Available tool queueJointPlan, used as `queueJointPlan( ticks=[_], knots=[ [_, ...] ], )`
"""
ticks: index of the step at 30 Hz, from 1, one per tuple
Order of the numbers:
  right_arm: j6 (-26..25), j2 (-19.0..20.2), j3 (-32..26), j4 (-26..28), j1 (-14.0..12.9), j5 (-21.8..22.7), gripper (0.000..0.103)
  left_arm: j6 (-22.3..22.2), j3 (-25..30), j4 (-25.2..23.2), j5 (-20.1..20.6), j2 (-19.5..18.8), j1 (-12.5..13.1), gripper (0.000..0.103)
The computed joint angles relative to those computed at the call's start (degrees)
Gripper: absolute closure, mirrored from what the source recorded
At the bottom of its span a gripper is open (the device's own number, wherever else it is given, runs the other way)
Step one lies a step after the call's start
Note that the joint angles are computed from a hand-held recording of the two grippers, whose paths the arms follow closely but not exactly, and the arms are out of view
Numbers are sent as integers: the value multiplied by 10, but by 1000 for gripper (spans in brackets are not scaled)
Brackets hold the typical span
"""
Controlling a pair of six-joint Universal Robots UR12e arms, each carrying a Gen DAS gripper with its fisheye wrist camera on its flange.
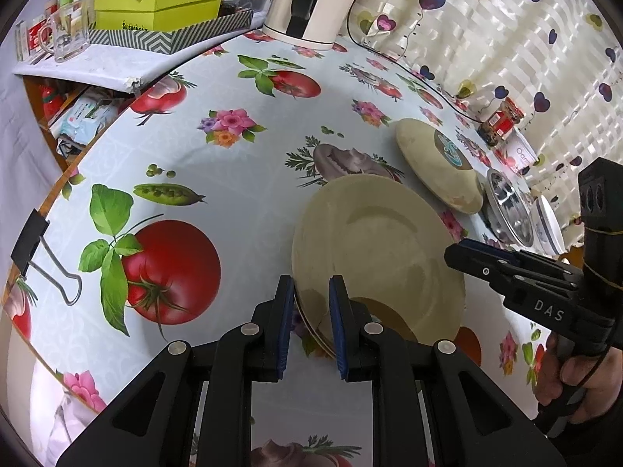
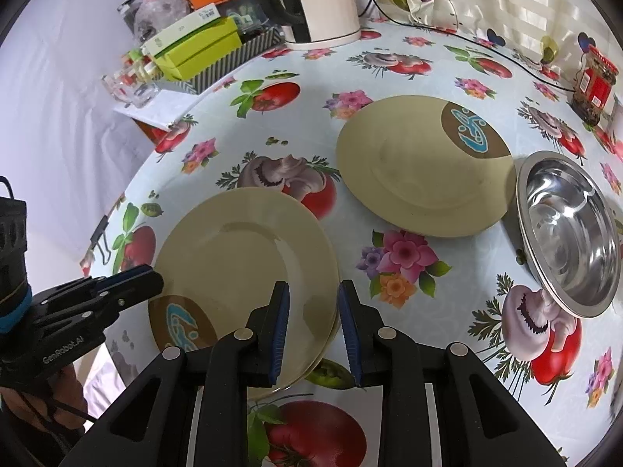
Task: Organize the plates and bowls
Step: 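Lower the held plate onto the other beige plate and open the left gripper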
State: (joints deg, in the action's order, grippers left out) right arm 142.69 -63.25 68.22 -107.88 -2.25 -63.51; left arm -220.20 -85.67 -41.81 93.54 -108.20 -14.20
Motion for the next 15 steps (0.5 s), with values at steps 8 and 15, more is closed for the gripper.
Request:
queueJointPlan(
  ticks=[8, 15],
  knots=[
    [0, -1, 2, 1, 0, 3, 77, -1, 1, 0, 1, -1, -1, 85],
    [6, -3, 2, 1, -6, 18, 77, -4, -1, 10, 13, 3, -3, 85]
  ],
)
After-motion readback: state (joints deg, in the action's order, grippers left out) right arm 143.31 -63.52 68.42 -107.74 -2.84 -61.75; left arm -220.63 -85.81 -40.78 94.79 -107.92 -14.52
